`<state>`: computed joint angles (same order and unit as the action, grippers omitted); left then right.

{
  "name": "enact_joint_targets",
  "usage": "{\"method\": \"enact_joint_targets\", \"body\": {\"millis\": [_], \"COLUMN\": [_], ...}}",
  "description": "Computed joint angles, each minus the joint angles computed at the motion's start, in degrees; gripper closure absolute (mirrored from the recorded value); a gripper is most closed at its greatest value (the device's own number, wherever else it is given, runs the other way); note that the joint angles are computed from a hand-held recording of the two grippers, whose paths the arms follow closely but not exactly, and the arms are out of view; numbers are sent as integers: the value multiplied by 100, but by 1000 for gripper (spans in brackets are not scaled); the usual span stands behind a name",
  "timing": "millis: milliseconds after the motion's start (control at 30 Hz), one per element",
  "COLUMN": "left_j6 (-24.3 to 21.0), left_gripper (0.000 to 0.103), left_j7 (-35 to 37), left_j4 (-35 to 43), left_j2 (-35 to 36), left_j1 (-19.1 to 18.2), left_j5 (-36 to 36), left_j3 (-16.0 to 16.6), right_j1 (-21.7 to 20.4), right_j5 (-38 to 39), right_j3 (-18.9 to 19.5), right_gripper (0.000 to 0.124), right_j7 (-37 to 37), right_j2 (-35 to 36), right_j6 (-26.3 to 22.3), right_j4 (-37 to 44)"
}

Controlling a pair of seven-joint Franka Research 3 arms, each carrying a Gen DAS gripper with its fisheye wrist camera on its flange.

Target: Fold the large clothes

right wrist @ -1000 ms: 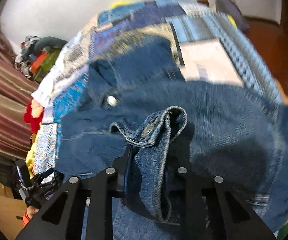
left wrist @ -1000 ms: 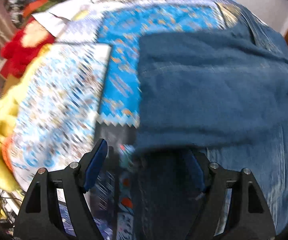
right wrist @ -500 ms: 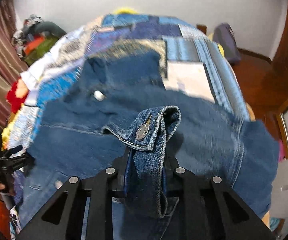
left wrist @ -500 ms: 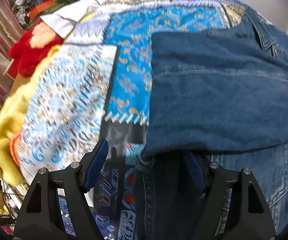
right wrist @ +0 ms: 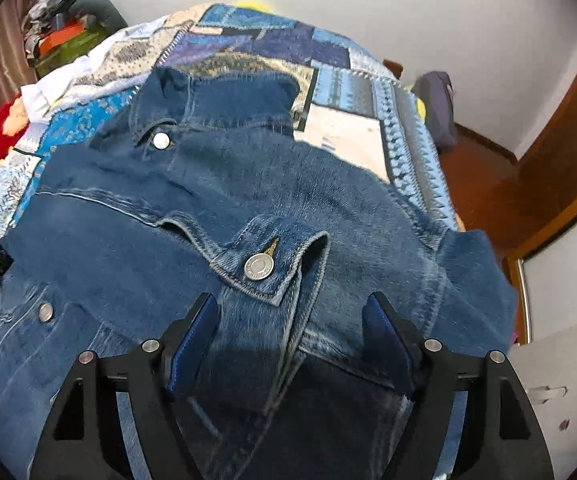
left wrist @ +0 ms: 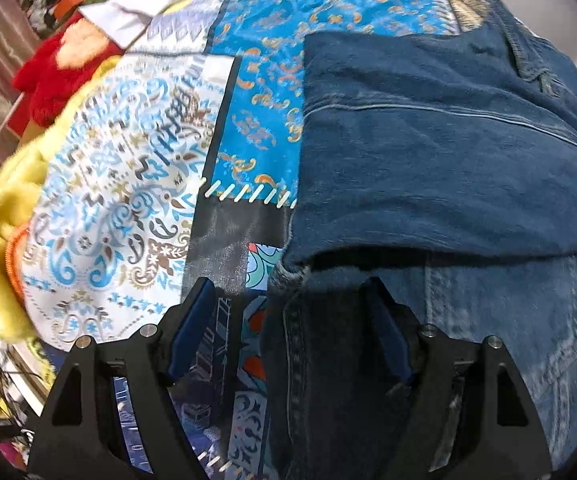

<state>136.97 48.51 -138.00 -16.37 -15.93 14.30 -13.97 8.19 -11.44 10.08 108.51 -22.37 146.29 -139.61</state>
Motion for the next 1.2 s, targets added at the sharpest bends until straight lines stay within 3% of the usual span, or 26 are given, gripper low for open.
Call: {"method": "enact_joint_targets", "body": {"millis": [100, 267, 467, 600, 933, 1200], "left_j6": [-160, -257, 170, 520, 220, -262], "left_gripper": [28, 27, 27, 24, 24, 24], "left_j7": [-8, 35, 70, 196, 429, 645], "left_j4": [25, 389, 1002, 1606, 2960, 3702], "left_j2": [-273, -481, -320, 274, 1778, 2709], "left_j1": [-29, -107, -248, -276, -698, -1088], "left_j5": [314, 651, 415, 259, 469, 421], "left_j3": [-138, -266, -230, -234, -498, -491], "right_j1": [100, -168, -623, -909, -1725, -1638], "right_j5": [374, 675, 1071, 1516, 2200, 3497], "right_j3": [-232, -307, -560, -893, -1436, -2027], "right_gripper": [49, 49, 48, 48, 48, 48], "right_j7": [-195, -225, -284, -357, -388, -774], "right_j2": [-370, -1034, -1787, -2273, -2531, -1934], "right_j6": [55, 134, 39, -146, -892, -552], "right_j4": [-120, -365, -700, -1063, -1927, -2246]}}
